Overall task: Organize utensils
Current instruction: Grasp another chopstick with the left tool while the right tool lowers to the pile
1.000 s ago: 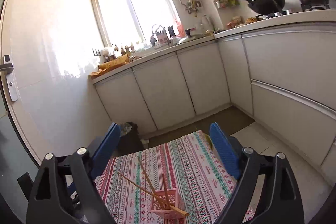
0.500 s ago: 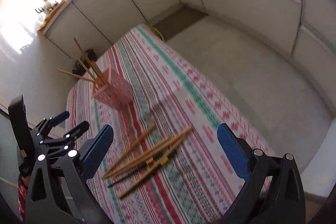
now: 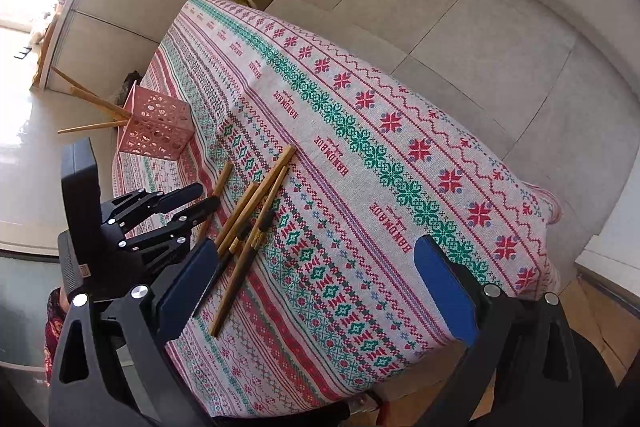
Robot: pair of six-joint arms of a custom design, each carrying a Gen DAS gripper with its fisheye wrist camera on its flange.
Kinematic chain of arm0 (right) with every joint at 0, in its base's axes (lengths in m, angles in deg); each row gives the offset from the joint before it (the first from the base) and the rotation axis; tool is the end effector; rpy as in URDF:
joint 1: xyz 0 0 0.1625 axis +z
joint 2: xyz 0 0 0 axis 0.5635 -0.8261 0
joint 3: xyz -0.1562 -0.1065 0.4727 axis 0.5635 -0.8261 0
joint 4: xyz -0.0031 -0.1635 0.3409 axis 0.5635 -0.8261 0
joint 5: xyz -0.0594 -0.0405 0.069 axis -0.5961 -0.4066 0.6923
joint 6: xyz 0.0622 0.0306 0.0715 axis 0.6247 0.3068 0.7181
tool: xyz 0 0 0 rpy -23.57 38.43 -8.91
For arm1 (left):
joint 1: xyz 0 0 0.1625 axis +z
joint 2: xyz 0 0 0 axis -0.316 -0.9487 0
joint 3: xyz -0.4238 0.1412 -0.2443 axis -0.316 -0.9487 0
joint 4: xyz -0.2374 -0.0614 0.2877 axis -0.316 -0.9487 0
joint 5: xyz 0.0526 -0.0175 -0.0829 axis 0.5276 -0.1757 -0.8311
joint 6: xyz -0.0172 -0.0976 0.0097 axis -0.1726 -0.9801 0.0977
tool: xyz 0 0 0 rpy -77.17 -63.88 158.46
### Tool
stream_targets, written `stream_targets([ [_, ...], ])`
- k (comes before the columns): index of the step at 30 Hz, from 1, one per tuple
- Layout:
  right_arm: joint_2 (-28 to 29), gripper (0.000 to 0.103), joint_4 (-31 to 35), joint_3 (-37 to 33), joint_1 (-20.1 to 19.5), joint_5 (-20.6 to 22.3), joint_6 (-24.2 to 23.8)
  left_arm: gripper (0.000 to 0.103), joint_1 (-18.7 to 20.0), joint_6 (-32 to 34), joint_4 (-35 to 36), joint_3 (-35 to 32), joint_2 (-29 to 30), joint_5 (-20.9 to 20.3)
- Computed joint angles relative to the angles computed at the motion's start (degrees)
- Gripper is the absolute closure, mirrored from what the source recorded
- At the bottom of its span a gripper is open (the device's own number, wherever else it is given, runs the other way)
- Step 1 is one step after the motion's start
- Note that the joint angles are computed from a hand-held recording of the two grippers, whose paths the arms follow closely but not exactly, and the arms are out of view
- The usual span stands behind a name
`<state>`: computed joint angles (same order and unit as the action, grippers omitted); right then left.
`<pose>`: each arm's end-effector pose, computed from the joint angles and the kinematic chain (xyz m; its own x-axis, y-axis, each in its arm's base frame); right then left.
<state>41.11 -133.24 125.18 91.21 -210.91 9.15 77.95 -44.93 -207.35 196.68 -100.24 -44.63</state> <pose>0.3825 -0.4087 -0.0193 -0.8094 0.5840 0.0618 0.4318 0.6633 -0.6112 -0.0907 -0.5302 0.3073 -0.2091 0.9265 -0.3130 0.7801 0.3510 0.5179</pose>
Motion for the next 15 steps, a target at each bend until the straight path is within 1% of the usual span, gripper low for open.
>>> stream_targets([
  [1,-0.14,0.007,-1.47,0.67,-0.44,0.82,0.37,0.079,0.25,-0.06,-0.07,0.03,0.39,0.13],
  [3,-0.29,0.007,-3.98,1.76,-1.26,2.63,0.89,0.079,0.74,-0.29,-0.43,0.09,1.3,0.89],
  [5,-0.27,0.007,-5.75,2.28,-1.9,4.38,0.94,0.079,1.2,-0.41,-1.12,-0.12,2.0,0.74],
  [7,-0.26,0.007,-5.77,1.98,-2.38,5.51,0.75,0.079,1.66,-1.79,-0.06,-1.1,3.02,0.41],
  [10,-0.3,0.007,-5.94,1.21,-3.61,8.5,0.1,0.079,2.59,-5.94,5.68,-4.83,4.86,-0.18],
  [12,-0.46,0.008,-3.96,-0.1,-4.71,10.74,-0.54,0.08,2.92,-7.82,7.13,-5.93,5.45,-0.27],
  [13,-0.45,0.008,-3.33,-0.69,-5.16,11.63,-0.61,0.081,3.3,-8.13,7.04,-6.51,5.91,-0.17],
  [14,-0.4,0.009,-2.61,-1.3,-5.54,12.39,-0.59,0.086,3.51,-9.62,6.92,-6.79,6.03,-0.44],
  [15,-0.39,0.013,-1.31,-2.08,-5.87,13.08,-0.44,0.09,3.57,-11.01,6.62,-6.8,5.77,-0.66],
])
